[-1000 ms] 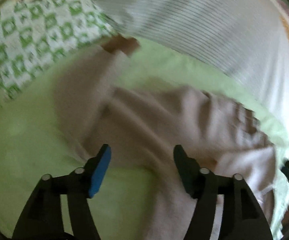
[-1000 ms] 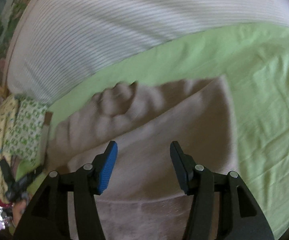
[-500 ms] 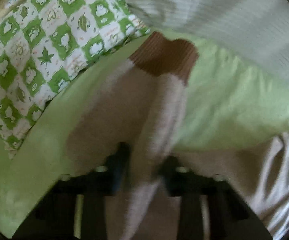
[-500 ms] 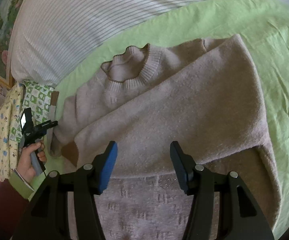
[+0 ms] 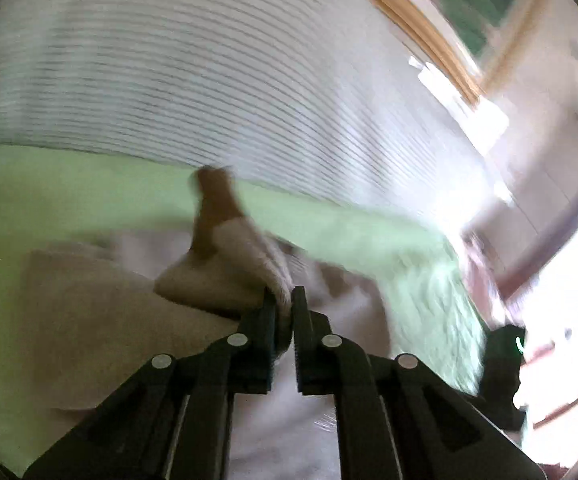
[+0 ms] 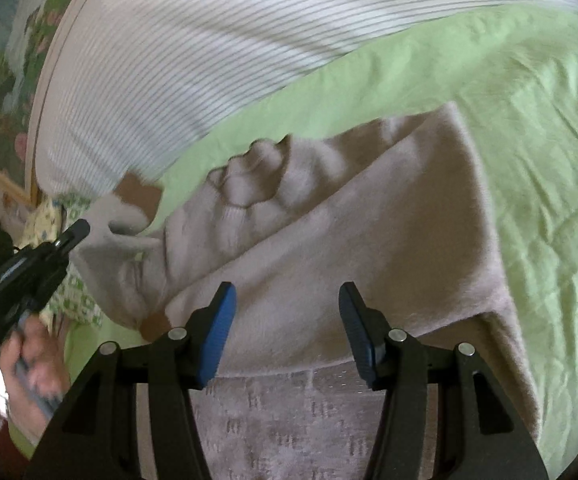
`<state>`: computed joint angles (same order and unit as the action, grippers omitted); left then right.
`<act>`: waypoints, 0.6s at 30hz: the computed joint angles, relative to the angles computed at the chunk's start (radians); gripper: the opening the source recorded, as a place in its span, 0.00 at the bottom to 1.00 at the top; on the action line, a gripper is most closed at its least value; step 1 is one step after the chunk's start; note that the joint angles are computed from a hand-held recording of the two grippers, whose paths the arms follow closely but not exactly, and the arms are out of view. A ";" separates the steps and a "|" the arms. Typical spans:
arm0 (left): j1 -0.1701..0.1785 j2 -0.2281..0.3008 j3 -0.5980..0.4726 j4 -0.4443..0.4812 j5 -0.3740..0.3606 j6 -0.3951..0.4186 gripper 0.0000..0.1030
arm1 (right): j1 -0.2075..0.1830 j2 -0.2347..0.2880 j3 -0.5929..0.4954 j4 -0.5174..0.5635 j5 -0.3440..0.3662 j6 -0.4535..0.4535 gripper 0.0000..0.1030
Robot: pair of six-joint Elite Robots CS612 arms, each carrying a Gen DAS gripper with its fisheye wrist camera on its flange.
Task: Fold small clothes
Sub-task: 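Release the sleeve onto the sweater body by opening the right tool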
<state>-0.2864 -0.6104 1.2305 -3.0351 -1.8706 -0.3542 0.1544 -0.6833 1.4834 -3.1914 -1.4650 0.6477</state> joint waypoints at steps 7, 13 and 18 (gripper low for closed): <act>-0.048 -0.008 0.050 0.129 0.051 0.132 0.38 | -0.019 -0.008 0.041 -0.046 -0.009 0.072 0.54; 0.001 -0.056 0.153 0.126 0.172 0.133 0.46 | -0.034 0.005 0.036 -0.021 0.009 0.099 0.54; 0.042 -0.069 0.198 0.188 0.295 0.101 0.49 | -0.044 0.018 0.005 0.013 -0.013 0.065 0.59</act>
<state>-0.2445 -0.6796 1.4282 -2.8473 -1.5756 -0.2533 0.1103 -0.6654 1.4880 -3.1784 -1.4781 0.7126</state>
